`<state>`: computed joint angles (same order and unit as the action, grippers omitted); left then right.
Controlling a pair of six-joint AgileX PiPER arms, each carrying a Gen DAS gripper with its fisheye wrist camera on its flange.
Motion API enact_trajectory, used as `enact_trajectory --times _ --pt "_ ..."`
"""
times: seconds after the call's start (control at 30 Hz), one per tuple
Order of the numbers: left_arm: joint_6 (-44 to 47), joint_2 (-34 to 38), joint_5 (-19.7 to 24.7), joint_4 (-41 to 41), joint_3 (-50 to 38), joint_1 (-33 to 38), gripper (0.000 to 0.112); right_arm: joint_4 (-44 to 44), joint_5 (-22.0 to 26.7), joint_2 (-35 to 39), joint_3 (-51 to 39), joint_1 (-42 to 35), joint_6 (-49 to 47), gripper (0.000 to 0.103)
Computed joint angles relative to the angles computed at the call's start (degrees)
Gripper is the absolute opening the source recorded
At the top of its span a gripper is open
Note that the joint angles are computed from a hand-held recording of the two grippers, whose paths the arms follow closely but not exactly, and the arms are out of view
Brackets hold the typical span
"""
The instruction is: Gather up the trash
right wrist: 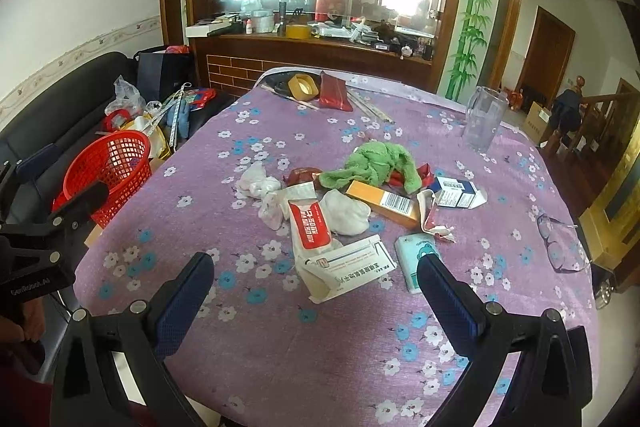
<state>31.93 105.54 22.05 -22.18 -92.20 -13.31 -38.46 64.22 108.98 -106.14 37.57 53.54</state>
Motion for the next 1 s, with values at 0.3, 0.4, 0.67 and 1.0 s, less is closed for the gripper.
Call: enact_trajectory --times 0.3,0.4,0.67,1.0 --pt "0.2 0.1 0.1 0.2 -0.1 -0.5 0.103 1.1 -0.3 -0.4 1.0 -0.9 0.8 0.103" --pt "0.1 0.2 0.3 0.3 -0.2 -0.7 0.103 1.4 -0.2 -0.6 1.1 -1.2 1.1 0.103" --pt "-0.1 0.8 0.3 0.7 -1.0 -1.6 0.103 1.4 0.1 -1.0 1.7 -1.4 1.6 0.103" --pt "-0.5 1.3 0.7 1.0 -1.8 -1.8 0.103 1.4 0.1 -1.5 2.4 -1.4 1.9 0.103"
